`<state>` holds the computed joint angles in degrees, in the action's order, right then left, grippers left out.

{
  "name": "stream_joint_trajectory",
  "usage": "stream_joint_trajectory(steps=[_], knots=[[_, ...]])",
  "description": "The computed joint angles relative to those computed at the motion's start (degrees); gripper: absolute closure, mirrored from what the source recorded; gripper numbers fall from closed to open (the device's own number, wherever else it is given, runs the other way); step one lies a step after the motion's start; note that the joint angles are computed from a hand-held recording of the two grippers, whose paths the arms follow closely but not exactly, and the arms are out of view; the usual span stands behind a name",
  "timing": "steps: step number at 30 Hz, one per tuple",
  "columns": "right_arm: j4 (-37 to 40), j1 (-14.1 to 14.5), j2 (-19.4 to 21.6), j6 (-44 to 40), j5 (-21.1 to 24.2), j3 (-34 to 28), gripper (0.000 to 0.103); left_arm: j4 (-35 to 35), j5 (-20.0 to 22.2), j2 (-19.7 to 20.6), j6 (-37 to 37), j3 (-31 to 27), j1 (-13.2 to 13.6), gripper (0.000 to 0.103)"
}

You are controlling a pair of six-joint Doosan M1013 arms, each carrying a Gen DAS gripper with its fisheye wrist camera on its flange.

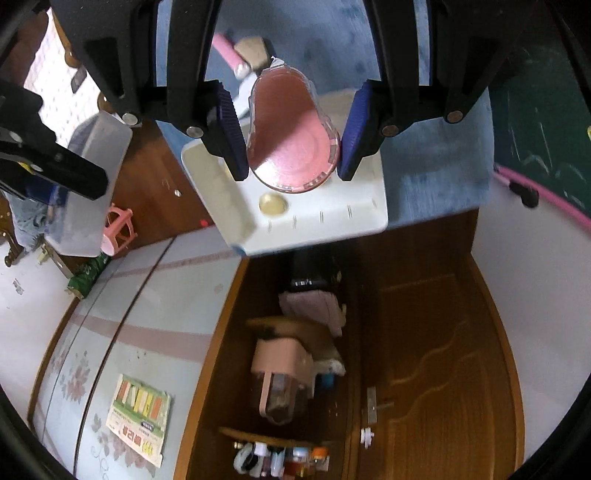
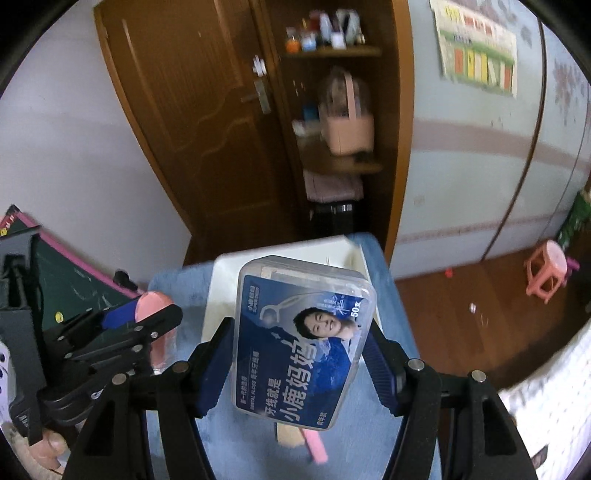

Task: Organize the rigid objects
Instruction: 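Carry the pink compact and blue-labelled box into the tray and open both tools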

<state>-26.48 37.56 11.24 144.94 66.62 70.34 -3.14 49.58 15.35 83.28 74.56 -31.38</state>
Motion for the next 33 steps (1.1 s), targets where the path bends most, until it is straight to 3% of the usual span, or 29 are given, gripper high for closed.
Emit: stream_joint_trajectory(steps=[9,19,26,33], knots=[[1.4,-4.3,4.3,-3.8,-2.9,-3.0,0.036,1.9,3.2,8.1,-3.5,-9.0,0.8,0.05],[10.1,-9.0,10.0,-9.6,-3.1,-1.3,0.036,8.2,9.9,18.0,-6.7,-15.4,0.3,0.05],[17.2,-10.8,13.7,-14.6,-2.0,0.3,0.036,9.5,13.9,22.4,-6.0,-17.8,-0.2,0.05],[21.1,-11.7,16.0,-17.9,-1.6,-0.4,0.036,9.4,16.6,24.1,-4.6,-19.0,-0.1,0.049]])
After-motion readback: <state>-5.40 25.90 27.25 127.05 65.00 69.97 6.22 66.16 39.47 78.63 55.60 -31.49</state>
